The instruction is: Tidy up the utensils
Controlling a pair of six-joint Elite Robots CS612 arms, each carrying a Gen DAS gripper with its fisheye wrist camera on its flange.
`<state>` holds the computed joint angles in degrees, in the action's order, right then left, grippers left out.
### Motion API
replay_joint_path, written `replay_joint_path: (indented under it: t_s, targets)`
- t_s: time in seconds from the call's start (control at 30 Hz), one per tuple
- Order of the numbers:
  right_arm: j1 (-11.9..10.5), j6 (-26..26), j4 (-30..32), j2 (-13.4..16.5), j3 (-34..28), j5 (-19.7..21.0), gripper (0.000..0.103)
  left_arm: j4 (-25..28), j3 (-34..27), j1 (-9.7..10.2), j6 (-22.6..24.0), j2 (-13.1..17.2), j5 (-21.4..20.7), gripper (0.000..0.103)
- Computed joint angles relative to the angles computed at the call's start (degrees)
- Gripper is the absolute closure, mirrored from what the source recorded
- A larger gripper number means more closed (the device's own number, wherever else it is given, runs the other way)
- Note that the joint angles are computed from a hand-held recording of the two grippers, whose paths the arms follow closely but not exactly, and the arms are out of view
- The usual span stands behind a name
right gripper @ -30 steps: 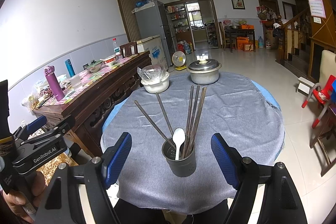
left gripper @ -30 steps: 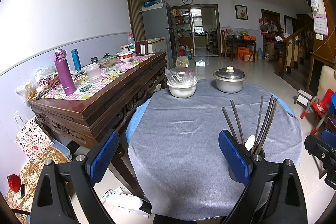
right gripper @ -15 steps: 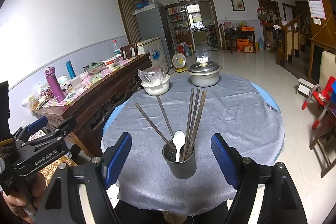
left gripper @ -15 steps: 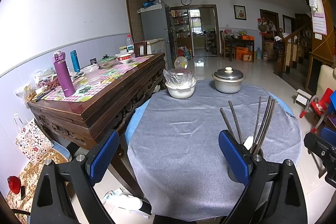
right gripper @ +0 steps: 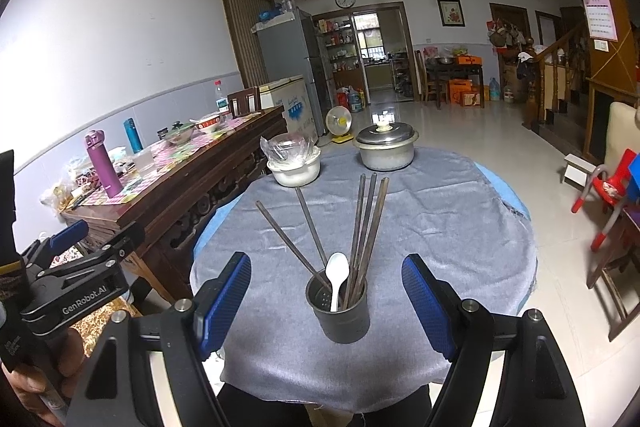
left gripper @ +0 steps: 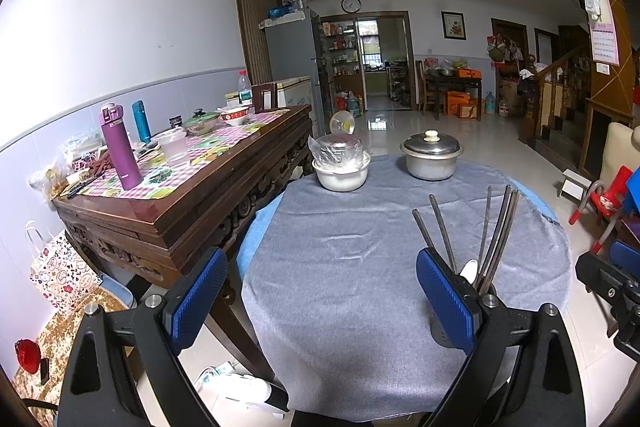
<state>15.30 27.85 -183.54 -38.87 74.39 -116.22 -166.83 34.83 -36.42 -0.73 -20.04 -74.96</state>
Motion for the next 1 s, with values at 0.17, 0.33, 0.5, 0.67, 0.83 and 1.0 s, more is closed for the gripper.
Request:
replay_joint_path:
  t_s: [0.17, 0.33, 0.5, 0.67, 0.83, 1.0]
  targets:
    - [-0.1, 0.3, 0.5, 0.1, -0.2, 0.3, 0.022, 0.5, -0.3, 0.01, 0.1, 0.1, -0.2, 0.007]
    - [-0.2, 0.2, 0.8, 0.5, -0.7, 0.7, 0.022, 1.7, -1.4, 0.08, 0.1, 0.6, -0.3, 0.007]
    - [-0.4, 0.3, 1.1, 0.8, -1.0, 1.2, 0.022, 2.5, -2.3, 0.14, 0.0, 1.0, -0.5, 0.007]
    - [-0.5, 0.7, 0.9, 0.7, -0.7, 1.3, 0.022, 3.1, -3.0, -0.03, 0.4, 1.5, -0.6, 0.007]
    - [-0.6, 1.4, 0.8, 0.7, -0.4, 1.2, 0.022, 3.5, -3.6, -0.08, 0.7, 1.8, -0.9, 0.007]
    - [-0.6, 1.3, 0.7, 0.7, -0.4, 1.2, 0.022, 3.9, -3.8, -0.12, 0.6, 2.0, -1.2, 0.007]
